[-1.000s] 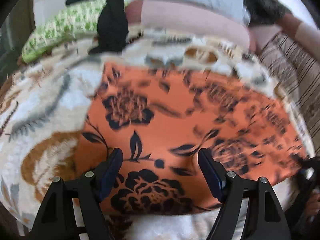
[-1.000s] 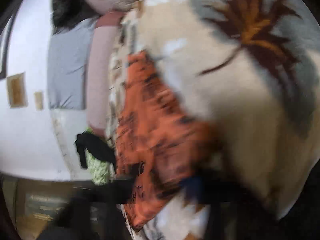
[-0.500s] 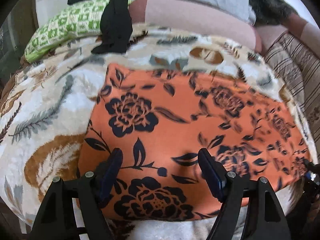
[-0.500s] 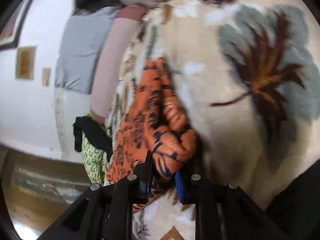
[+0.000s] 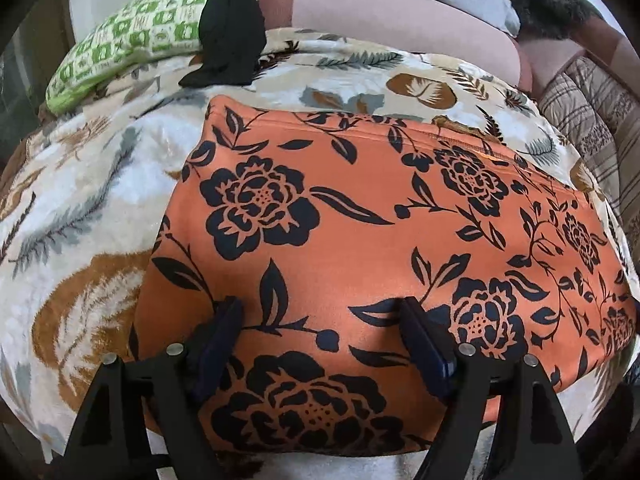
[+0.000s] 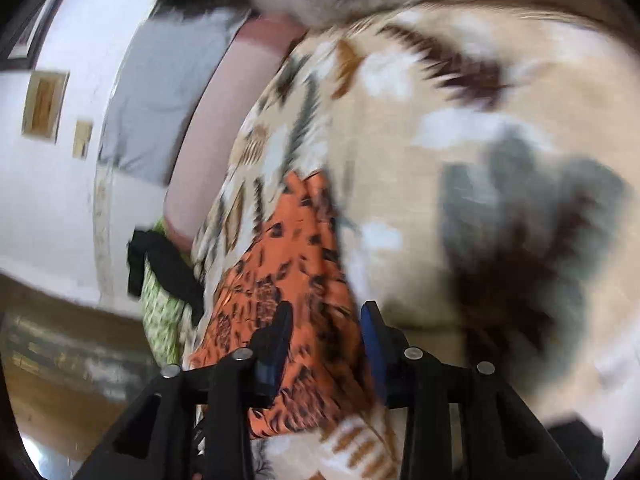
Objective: Fold small clothes
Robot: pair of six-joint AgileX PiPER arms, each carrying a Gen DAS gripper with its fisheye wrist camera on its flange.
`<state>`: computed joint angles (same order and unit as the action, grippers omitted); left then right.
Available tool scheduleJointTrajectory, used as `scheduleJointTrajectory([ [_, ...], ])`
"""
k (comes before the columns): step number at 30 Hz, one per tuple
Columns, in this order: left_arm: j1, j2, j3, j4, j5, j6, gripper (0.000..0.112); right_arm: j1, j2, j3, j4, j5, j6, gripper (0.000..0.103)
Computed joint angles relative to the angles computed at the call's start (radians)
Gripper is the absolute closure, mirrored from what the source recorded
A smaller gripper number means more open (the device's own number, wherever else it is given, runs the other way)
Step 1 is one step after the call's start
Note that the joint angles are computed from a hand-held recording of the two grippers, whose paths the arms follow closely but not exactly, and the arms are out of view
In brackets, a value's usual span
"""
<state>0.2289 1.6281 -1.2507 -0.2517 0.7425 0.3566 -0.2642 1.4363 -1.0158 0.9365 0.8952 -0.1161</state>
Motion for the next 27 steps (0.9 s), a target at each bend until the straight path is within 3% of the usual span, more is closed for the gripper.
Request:
scheduleJointTrajectory([
  [3, 0.009, 0.001, 0.006, -0.023, -0.003, 0.028, 0.03, 0.028, 0.165, -0.095, 0.014, 0.089, -0.067, 0.044],
  [6, 0.015, -0.007, 0.026, -0.042, -0.02, 0.054, 0.03, -0.003, 0.189, -0.09, 0.105, 0.144, -0.133, 0.084],
  [9, 0.011, -0.019, 0.063, -0.054, -0.068, 0.08, 0.027, 0.016, 0.123, -0.078, 0.055, 0.091, -0.109, 0.085],
  [11, -0.007, -0.022, 0.067, -0.014, -0.079, 0.05, 0.026, 0.047, 0.165, -0.079, -0.06, 0.049, -0.058, 0.084],
  [14, 0.01, -0.019, 0.018, -0.042, -0.006, 0.053, 0.026, 0.018, 0.144, -0.109, -0.041, 0.096, -0.082, 0.074],
  [15, 0.025, -0.019, 0.006, -0.073, 0.009, 0.063, 0.026, 0.016, 0.127, -0.136, -0.058, 0.097, -0.077, 0.063],
  [16, 0.036, -0.022, -0.001, -0.1, 0.012, 0.073, 0.026, 0.008, 0.113, -0.16, -0.062, 0.092, -0.088, 0.043],
  [17, 0.045, -0.026, 0.0, -0.128, 0.006, 0.088, 0.026, -0.002, 0.115, -0.178, -0.051, 0.092, -0.111, 0.034],
  [20, 0.047, 0.012, -0.01, -0.118, 0.015, 0.082, 0.026, 0.014, 0.228, -0.317, -0.096, 0.089, -0.094, 0.03],
  [23, 0.044, -0.003, 0.043, -0.141, -0.05, 0.142, 0.026, 0.035, 0.411, -0.458, -0.098, 0.099, -0.087, 0.031],
  [24, 0.041, -0.006, 0.044, -0.134, -0.049, 0.147, 0.026, 0.038, 0.484, -0.512, -0.047, 0.146, -0.089, 0.048],
  [25, 0.047, -0.009, 0.042, -0.143, -0.04, 0.162, 0.026, 0.041, 0.528, -0.54, -0.001, 0.184, -0.084, 0.091],
  [27, 0.08, -0.005, 0.02, -0.192, 0.011, 0.198, 0.026, 0.061, 0.498, -0.549, -0.021, 0.146, -0.092, 0.092],
])
